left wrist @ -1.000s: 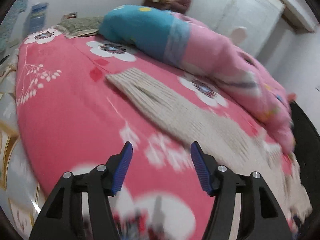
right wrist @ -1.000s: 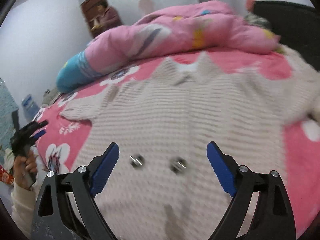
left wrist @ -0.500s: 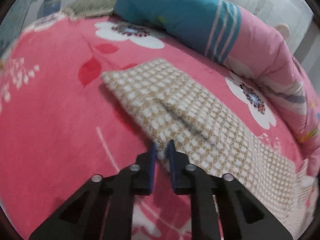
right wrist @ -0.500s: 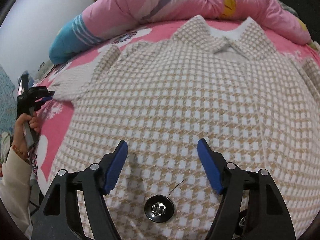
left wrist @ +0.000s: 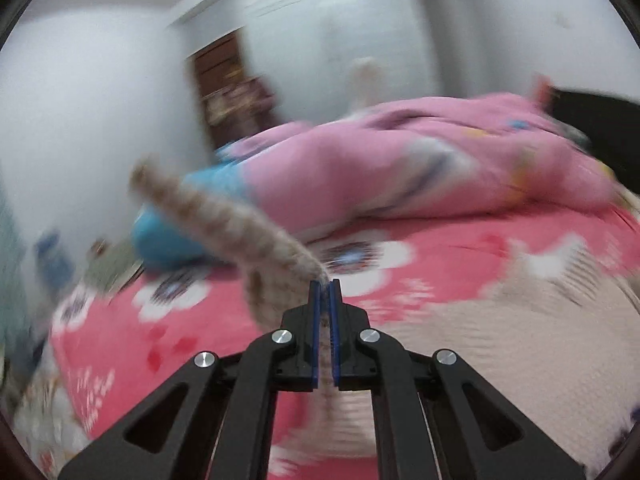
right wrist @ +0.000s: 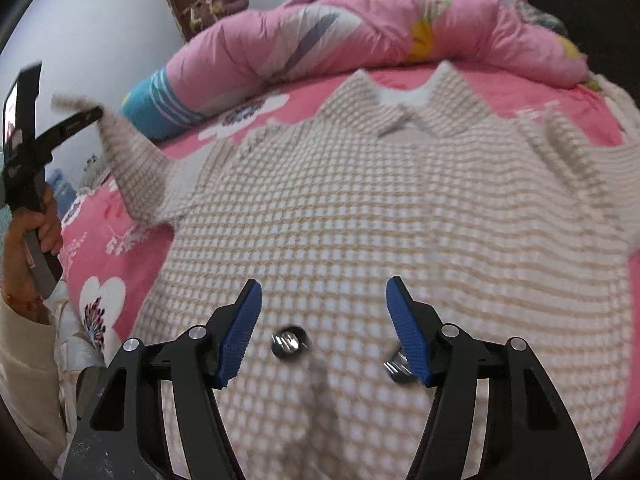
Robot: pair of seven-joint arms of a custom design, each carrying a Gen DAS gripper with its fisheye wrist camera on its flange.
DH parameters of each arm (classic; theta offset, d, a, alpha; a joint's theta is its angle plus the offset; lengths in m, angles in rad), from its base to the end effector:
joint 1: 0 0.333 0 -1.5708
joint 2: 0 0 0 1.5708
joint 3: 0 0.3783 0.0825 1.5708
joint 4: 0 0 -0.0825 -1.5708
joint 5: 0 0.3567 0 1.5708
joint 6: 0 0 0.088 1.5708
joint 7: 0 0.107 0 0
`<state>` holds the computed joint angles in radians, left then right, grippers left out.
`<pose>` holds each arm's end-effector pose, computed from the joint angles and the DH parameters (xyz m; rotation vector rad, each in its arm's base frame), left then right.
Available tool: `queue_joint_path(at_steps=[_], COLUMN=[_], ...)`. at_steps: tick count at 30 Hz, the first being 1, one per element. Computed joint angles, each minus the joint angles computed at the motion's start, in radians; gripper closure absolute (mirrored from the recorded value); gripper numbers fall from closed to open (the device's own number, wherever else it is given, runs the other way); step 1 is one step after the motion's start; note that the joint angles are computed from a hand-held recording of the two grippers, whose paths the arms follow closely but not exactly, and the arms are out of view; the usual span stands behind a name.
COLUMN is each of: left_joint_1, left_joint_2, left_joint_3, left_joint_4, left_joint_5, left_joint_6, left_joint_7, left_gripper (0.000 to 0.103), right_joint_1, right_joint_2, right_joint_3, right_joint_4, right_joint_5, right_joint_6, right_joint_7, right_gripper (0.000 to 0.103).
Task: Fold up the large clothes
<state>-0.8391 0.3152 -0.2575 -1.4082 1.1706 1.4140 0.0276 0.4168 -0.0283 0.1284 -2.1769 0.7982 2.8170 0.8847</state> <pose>0.4085 -0.4855 0.6342 -1.7266 1.0760 -0.3715 0.4821 0.2520 0.5459 -2.0626 1.1495 -0.1884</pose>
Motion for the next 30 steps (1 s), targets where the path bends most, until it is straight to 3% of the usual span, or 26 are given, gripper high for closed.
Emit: queue_joint_path(at_steps=[3, 6, 8, 10, 12, 14, 15, 17, 19, 24, 28, 30], left_joint_1=[-0.055, -0.063, -0.021, 0.03, 0.058, 0.039, 0.031, 0.019, 0.024, 0.018, 0.025, 0.025], left_joint_2=[0.155, 0.224, 0.217, 0.195, 0.195, 0.178, 0.168, 0.126, 0.089, 0.009, -0.007, 0.008], left_joint_3=[-0.005, -0.009, -0.031, -0.044, -0.047, -0.018, -0.005, 0.019, 0.026, 0.01, -0.009, -0.015], left_joint_4=[0.21, 0.263, 0.18, 0.066, -0.004, -0.053, -0.067, -0.118, -0.168, -0.247, -0.258, -0.24], left_joint_5=[0.015, -0.064, -0.155, -0.225, -0.295, -0.282, -0.279, -0.258, -0.229, -0.183, -0.212, -0.235], left_joint_6=[0.036, 0.141, 0.304, 0.499, 0.625, 0.676, 0.699, 0.75, 0.804, 0.758, 0.604, 0.509], left_joint_7=[0.172, 0.175, 0.098, 0.013, -0.033, -0.082, -0.092, -0.14, -0.169, -0.236, -0.277, -0.274], left_gripper=[0.098, 0.094, 0.091, 0.08, 0.058, 0.052, 0.039, 0.028, 0.023, 0.023, 0.023, 0.023], right_joint_1=[-0.01, -0.019, -0.032, -0.051, -0.074, -0.093, -0.101, -0.112, -0.125, -0.158, -0.158, -0.15], right_joint_2=[-0.059, -0.11, -0.137, -0.154, -0.161, -0.163, -0.159, -0.146, -0.114, -0.001, 0.121, 0.204], right_joint_3=[-0.021, -0.048, -0.068, -0.094, -0.115, -0.126, -0.136, -0.151, -0.16, -0.139, -0.08, -0.054], right_joint_4=[-0.055, -0.111, -0.141, -0.153, -0.154, -0.146, -0.134, -0.103, -0.049, 0.108, 0.245, 0.337], right_joint_5=[0.061, 0.088, 0.087, 0.086, 0.08, 0.086, 0.103, 0.154, 0.219, 0.348, 0.308, 0.268], right_joint_6=[0.017, 0.029, 0.009, -0.06, -0.139, -0.188, -0.219, -0.284, -0.371, -0.61, -0.625, -0.618], right_joint_7=[-0.056, -0.079, -0.064, -0.042, -0.013, -0.005, -0.008, -0.03, -0.052, -0.076, 0.004, 0.068], right_gripper=[0.042, 0.036, 0.03, 0.026, 0.023, 0.023, 0.023, 0.023, 0.023, 0.023, 0.024, 0.03])
